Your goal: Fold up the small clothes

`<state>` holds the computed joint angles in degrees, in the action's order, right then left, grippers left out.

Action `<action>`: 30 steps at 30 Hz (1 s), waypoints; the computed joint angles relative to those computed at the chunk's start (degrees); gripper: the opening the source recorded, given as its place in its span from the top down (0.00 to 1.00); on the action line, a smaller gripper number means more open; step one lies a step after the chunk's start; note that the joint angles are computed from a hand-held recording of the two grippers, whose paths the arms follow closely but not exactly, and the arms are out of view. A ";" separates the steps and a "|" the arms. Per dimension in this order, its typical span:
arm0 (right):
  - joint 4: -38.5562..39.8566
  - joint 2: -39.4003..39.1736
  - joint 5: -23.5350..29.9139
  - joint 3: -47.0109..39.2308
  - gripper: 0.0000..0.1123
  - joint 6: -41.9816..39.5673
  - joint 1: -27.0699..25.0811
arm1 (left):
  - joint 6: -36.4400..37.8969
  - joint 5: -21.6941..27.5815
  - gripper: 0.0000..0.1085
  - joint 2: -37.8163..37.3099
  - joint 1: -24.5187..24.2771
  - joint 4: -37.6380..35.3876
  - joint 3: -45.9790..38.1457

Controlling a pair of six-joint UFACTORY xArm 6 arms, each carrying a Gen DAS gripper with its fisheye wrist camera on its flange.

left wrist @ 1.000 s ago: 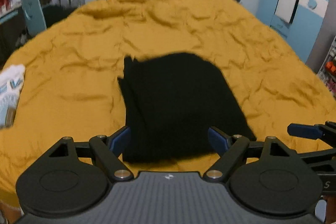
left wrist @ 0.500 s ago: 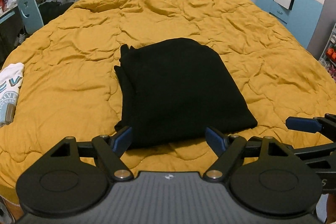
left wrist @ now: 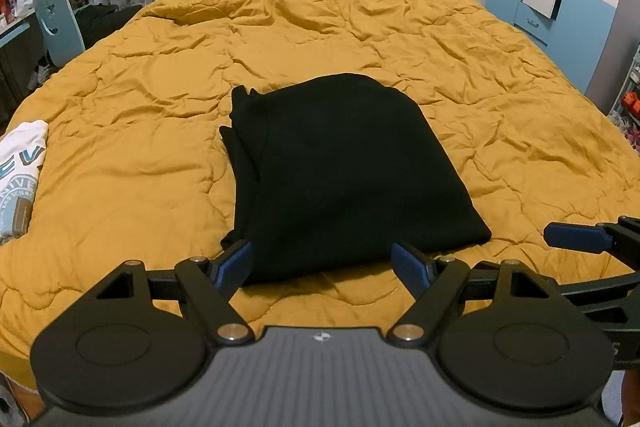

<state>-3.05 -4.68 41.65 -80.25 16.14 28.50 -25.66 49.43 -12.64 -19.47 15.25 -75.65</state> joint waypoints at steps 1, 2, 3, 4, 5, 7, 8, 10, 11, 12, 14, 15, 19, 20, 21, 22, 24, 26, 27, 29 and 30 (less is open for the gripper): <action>0.10 0.02 -0.01 0.00 0.27 -0.20 0.01 | 0.19 -0.06 0.15 0.05 0.06 -0.07 0.01; 0.16 0.03 -0.03 0.02 0.27 -0.31 0.03 | 0.19 -0.05 0.15 0.06 0.05 -0.11 -0.01; 0.23 0.06 -0.04 -0.01 0.27 -0.45 0.02 | 0.31 -0.09 0.15 0.00 0.08 -0.29 0.05; 0.18 0.04 -0.13 0.07 0.27 -0.49 0.03 | 0.37 -0.06 0.15 -0.03 0.13 -0.40 0.03; 0.16 0.04 -0.22 0.12 0.27 -0.49 0.04 | 0.53 0.02 0.15 -0.08 0.23 -0.64 -0.04; 0.16 0.05 -0.20 0.11 0.27 -0.44 0.04 | 0.57 0.06 0.15 -0.08 0.26 -0.72 -0.13; 0.11 0.06 -0.23 0.10 0.27 -0.37 0.04 | 0.61 0.06 0.15 -0.10 0.28 -0.65 -0.14; -0.12 0.08 -0.27 0.08 0.27 -0.13 0.15 | 0.54 0.04 0.15 -0.06 0.25 -0.61 -0.13; -0.12 0.08 -0.27 0.08 0.27 -0.13 0.15 | 0.57 0.07 0.15 -0.03 0.24 -0.70 -0.15; -0.12 0.08 -0.27 0.08 0.27 -0.13 0.15 | 0.53 0.08 0.15 -0.01 0.23 -0.76 -0.17; -0.16 0.08 -0.28 0.09 0.27 -0.09 0.17 | 0.52 0.21 0.15 0.04 0.21 -0.72 -0.36; -0.10 0.12 -0.26 0.04 0.27 -0.12 0.17 | 0.52 0.21 0.15 0.04 0.21 -0.72 -0.36; -0.26 0.09 -0.33 0.08 0.27 0.00 0.21 | 0.43 0.24 0.15 0.06 0.20 -0.63 -0.37; -0.43 0.11 -0.38 0.03 0.27 0.14 0.23 | 0.43 0.24 0.15 0.06 0.20 -0.63 -0.37; -0.47 0.17 -0.31 -0.13 0.27 0.16 0.24 | 0.51 0.18 0.15 0.02 0.23 -0.73 -0.32; -0.47 0.19 -0.33 -0.16 0.27 0.15 0.23 | 0.55 0.13 0.15 0.00 0.25 -0.81 -0.28; -0.36 0.25 -0.29 -0.24 0.27 0.05 0.20 | 0.68 0.22 0.15 0.01 0.31 -0.89 -0.43; -0.46 0.22 -0.34 -0.20 0.27 0.11 0.21 | 0.62 0.25 0.15 0.03 0.28 -0.80 -0.45; -0.50 0.20 -0.40 -0.17 0.27 0.12 0.19 | 0.62 0.25 0.15 0.03 0.28 -0.80 -0.45; -0.52 0.26 -0.30 -0.41 0.27 0.13 0.15 | 0.54 0.22 0.15 0.03 0.26 -0.70 -0.41; -0.52 0.26 -0.30 -0.41 0.27 0.13 0.15 | 0.67 0.24 0.15 0.00 0.35 -0.75 -0.43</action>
<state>-3.56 -4.43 41.35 -80.66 16.28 28.65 -24.99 49.67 -12.64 -19.12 14.50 -76.08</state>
